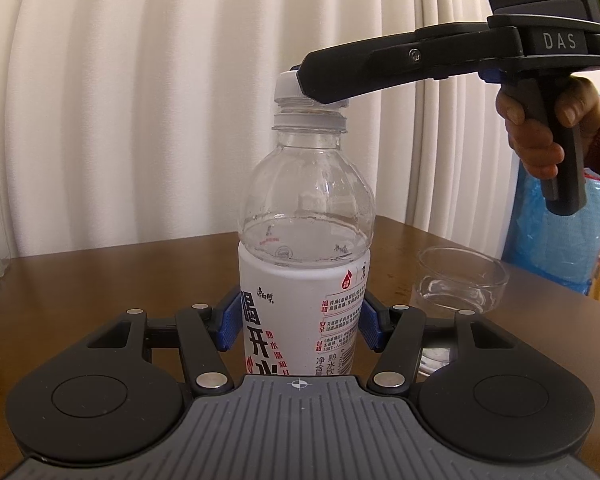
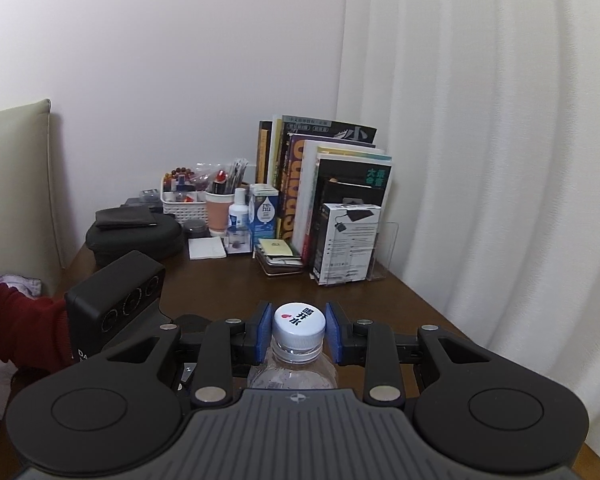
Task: Unscrew bottle cap and pour
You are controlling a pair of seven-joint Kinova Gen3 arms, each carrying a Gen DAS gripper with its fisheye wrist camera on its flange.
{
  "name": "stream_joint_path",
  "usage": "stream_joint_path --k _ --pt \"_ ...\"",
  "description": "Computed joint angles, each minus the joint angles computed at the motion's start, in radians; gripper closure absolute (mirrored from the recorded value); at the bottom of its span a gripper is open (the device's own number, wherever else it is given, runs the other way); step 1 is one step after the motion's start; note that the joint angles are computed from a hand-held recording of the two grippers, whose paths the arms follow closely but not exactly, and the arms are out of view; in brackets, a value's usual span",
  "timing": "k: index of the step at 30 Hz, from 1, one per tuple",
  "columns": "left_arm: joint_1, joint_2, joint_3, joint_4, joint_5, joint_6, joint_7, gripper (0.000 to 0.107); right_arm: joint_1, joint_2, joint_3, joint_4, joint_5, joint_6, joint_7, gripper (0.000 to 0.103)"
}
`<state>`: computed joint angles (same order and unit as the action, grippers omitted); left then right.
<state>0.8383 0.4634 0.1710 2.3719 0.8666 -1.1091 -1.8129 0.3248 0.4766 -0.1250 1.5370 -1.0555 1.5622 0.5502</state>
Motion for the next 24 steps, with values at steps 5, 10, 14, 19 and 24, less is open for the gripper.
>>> stream_joint_path --k 5,10,14,19,24 --pt "-0.003 -0.002 0.000 0.001 -0.002 0.002 0.001 0.050 0.035 0.024 -0.054 -0.020 0.013 0.001 -0.034 0.071" --pt "-0.004 -0.006 0.000 -0.001 0.002 0.006 -0.004 0.050 0.036 0.027 -0.055 -0.021 0.006 0.007 -0.029 0.072" --pt "-0.002 -0.006 0.001 -0.004 0.007 0.007 -0.010 0.050 0.016 0.016 -0.012 0.006 -0.037 0.006 -0.001 0.072" --pt "0.001 -0.007 0.002 -0.010 0.017 0.011 -0.017 0.050 -0.003 -0.042 0.082 0.154 -0.168 -0.013 0.106 0.057" --pt "0.004 -0.008 0.004 -0.016 0.029 0.013 -0.027 0.050 0.202 -0.132 -0.108 0.385 -0.255 -0.153 0.251 0.030"
